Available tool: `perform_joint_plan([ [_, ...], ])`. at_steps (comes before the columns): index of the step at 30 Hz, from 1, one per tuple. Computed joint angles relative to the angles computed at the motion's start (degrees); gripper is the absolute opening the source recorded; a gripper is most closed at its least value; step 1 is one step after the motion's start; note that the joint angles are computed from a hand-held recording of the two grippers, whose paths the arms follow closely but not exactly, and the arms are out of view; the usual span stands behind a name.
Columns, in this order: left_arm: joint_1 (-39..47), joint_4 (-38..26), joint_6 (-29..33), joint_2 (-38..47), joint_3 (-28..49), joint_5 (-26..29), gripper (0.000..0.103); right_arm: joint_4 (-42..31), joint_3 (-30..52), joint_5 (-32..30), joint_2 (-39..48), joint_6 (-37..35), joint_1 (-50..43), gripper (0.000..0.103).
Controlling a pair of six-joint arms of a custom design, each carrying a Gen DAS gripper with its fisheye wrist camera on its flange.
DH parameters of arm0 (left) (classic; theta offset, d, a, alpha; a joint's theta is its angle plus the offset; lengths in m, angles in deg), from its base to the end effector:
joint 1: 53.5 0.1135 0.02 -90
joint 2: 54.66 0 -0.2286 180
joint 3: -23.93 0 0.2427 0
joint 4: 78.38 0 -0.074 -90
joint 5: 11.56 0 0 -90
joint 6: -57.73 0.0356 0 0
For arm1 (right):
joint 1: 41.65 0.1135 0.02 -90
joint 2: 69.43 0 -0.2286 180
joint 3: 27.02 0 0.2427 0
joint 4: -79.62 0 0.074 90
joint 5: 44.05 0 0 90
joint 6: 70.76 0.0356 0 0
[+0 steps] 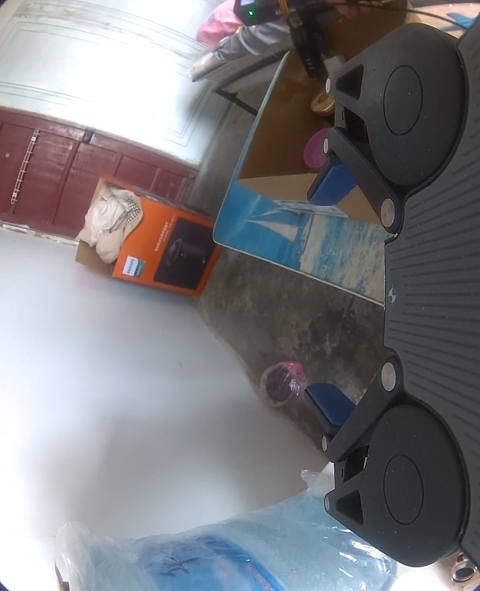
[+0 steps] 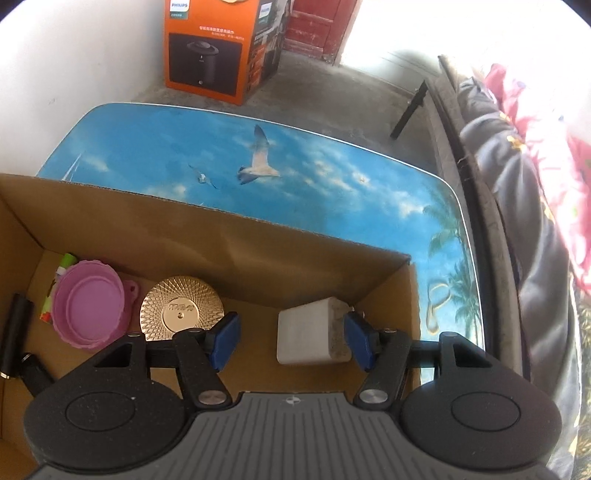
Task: Organize rigid objects
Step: 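Move the open right gripper back out to the green dropper bottle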
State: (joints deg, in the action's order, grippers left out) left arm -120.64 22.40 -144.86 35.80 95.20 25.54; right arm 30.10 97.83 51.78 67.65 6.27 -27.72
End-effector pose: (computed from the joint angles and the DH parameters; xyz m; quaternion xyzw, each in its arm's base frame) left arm 0.1183 -0.2074 0.1679 -0.3148 0.8362 0.0667 0.4441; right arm 0.4632 0.1112 0.1214 -0.2132 0.9448 -0.0473 0.2441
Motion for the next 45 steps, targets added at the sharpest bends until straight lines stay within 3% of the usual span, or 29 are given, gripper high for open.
perform_joint_plan([
  [11,1.04,5.68,5.27,-0.5,-1.8,1.11,0.103,-1.99,-1.09,-6.28,-1.08,0.74,-0.76,0.068],
  [15,0.8,5.12,5.13,0.27,-0.94,1.38,0.103,-10.5,7.31,-15.23,4.09,4.62,-3.05,0.067],
  [22,0.25,3.77,4.68,0.83,-0.42,1.71,0.103,-6.03,0.46,-17.58,-0.87,4.77,-4.33,0.066],
  [27,0.21,4.94,4.86,0.75,-0.59,1.85,0.103,1.42,-5.29,-11.42,-4.81,3.8,-3.2,0.067],
  [33,-0.67,3.96,4.39,2.51,1.31,1.67,0.103,3.31,-1.57,-5.44,-0.69,2.42,-1.64,0.072],
  [45,-0.65,6.08,4.49,3.07,0.69,2.36,0.103,0.84,1.2,-5.77,1.65,1.67,-0.25,0.086],
])
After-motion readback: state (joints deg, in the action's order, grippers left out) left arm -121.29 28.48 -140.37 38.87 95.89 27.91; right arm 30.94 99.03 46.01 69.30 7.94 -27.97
